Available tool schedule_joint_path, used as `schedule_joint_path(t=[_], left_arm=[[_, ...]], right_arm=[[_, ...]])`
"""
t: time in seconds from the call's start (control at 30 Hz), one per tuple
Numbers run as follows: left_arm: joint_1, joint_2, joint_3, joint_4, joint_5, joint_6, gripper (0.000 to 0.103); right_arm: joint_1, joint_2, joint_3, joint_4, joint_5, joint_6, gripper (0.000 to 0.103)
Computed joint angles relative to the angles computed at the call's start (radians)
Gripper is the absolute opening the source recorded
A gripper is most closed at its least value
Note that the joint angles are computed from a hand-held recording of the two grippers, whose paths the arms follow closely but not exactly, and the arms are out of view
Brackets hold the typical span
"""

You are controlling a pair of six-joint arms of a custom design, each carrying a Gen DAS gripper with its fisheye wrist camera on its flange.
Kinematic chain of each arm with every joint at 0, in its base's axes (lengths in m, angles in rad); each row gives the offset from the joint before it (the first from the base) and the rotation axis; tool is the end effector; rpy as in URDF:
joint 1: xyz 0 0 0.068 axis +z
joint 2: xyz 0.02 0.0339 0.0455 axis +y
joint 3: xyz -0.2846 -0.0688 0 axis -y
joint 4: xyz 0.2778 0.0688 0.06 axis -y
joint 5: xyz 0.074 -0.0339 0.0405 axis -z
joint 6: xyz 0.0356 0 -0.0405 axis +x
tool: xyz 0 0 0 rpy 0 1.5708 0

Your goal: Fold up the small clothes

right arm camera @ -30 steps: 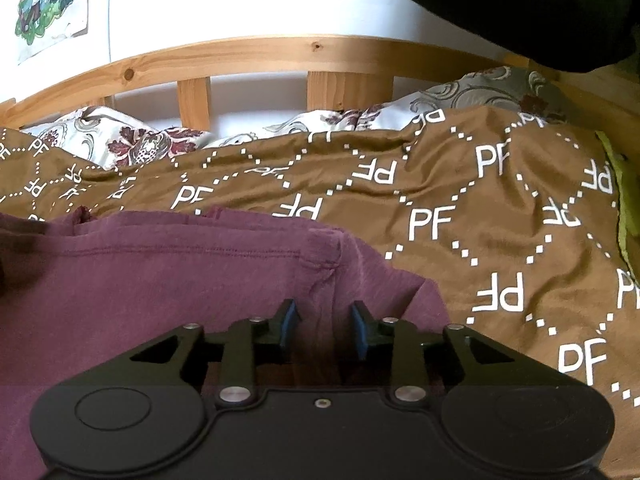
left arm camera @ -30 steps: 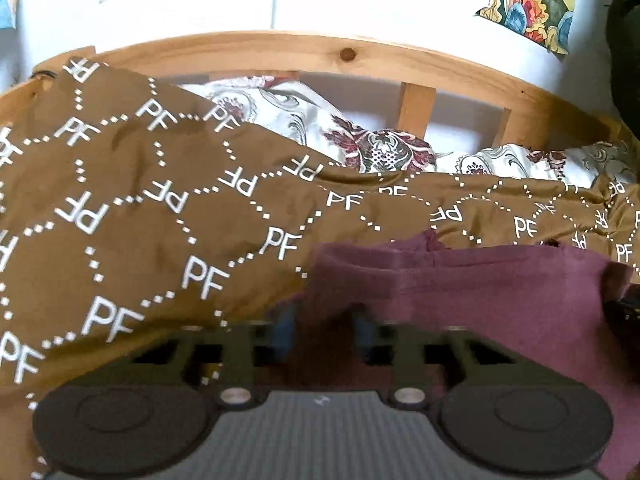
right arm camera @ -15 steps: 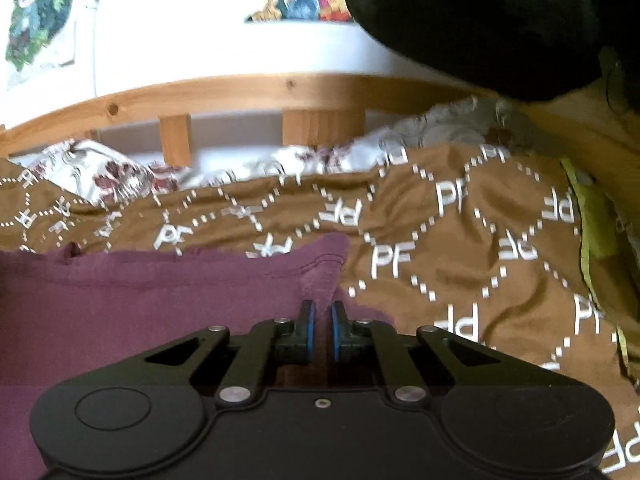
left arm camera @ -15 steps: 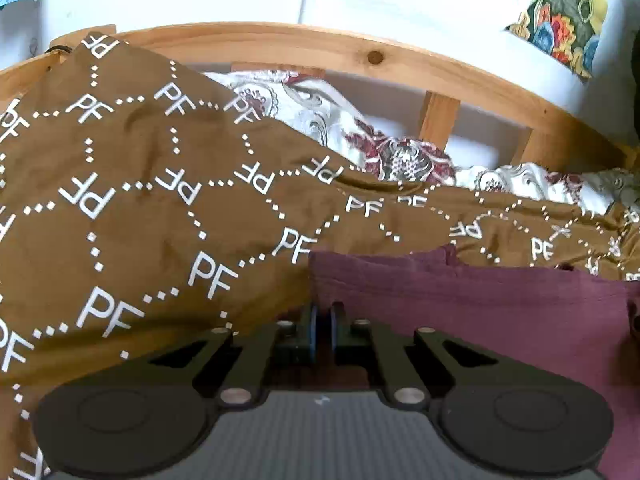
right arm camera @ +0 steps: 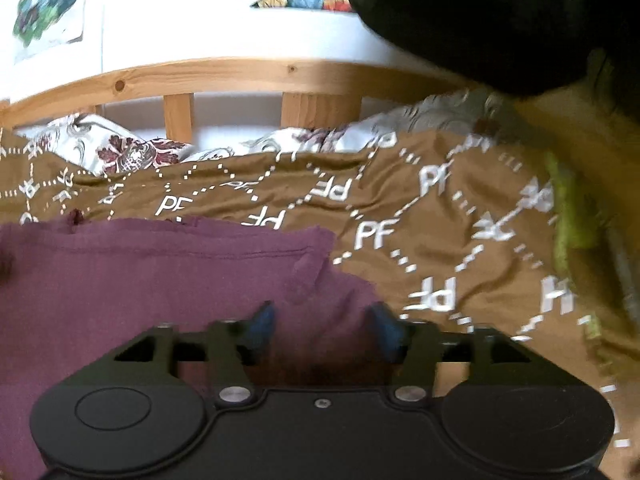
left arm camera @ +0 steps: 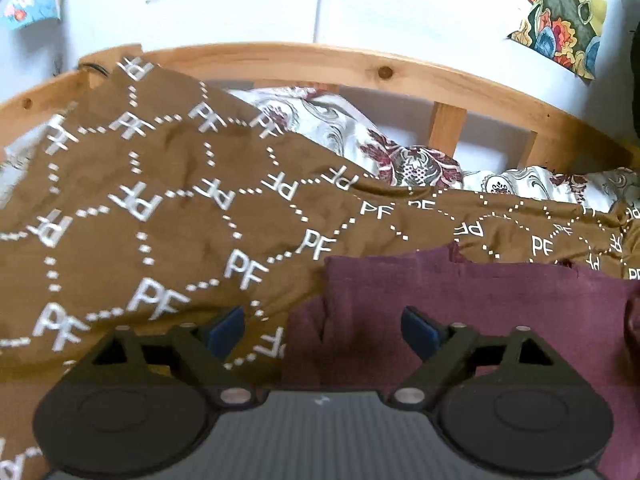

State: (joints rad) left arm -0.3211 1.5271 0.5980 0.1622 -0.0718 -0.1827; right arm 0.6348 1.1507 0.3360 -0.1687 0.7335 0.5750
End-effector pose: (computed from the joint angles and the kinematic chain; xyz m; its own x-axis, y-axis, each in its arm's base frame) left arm 0.2862 -0.0925 0.1352 -0.6958 0.0404 -0.7171 0.1417 0.9865 -0.0819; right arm 0.1702 0.0958 0.1288 -0.6396 0.0307 -0.7681 0.2455 0.9550 -0.1663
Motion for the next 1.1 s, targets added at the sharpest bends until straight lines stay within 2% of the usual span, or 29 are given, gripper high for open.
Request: schedule_joint_path(t=[0.07, 0.1, 0.17, 0.27, 0.37, 0.47, 0.53, 0.6, 0.7, 0.83, 1.0, 1.1], left_arm=[[-0.005, -0.075, -0.025, -0.028, -0.018, 0.009, 0.096], [-0.006, -0.123, -0.035, -0.054, -0.020, 0.018, 0.098], [-0.007, -0.222, -0.068, -0.087, -0.015, 0.029, 0.100], [-0.015, -0.395, -0.130, -0.172, -0.014, 0.006, 0.102], [0.001, -0.554, -0.183, -0.288, 0.032, -0.015, 0.102], [0.021, -0.679, -0.220, -0.406, 0.075, -0.044, 0.102], [0.025, -0.707, -0.214, -0.486, 0.090, -0.063, 0.102], [0.015, -0.712, -0.208, -0.528, 0.078, -0.081, 0.102], [-0.014, -0.717, -0.219, -0.551, 0.036, -0.104, 0.102], [-0.038, -0.590, -0.210, -0.500, 0.014, -0.102, 0.102], [-0.015, -0.395, -0.177, -0.414, 0.057, -0.133, 0.102], [0.021, -0.315, -0.153, -0.401, 0.130, -0.155, 0.102]], right_arm=[[0.077, -0.044, 0.008, -0.095, 0.086, 0.030, 0.084], [0.108, -0.067, 0.011, -0.144, 0.116, 0.055, 0.087], [0.181, -0.109, 0.024, -0.275, 0.175, 0.161, 0.098], [0.281, -0.133, 0.044, -0.468, 0.224, 0.360, 0.102], [0.353, -0.116, 0.068, -0.619, 0.218, 0.527, 0.102], [0.398, -0.110, 0.089, -0.715, 0.206, 0.635, 0.102], [0.407, -0.115, 0.099, -0.744, 0.185, 0.678, 0.102], [0.412, -0.139, 0.087, -0.724, 0.163, 0.686, 0.102], [0.361, -0.154, 0.055, -0.628, 0.112, 0.615, 0.102], [0.280, -0.114, 0.026, -0.493, 0.059, 0.496, 0.102], [0.213, -0.069, -0.013, -0.302, 0.020, 0.351, 0.102], [0.196, -0.023, -0.025, -0.223, 0.044, 0.285, 0.102]])
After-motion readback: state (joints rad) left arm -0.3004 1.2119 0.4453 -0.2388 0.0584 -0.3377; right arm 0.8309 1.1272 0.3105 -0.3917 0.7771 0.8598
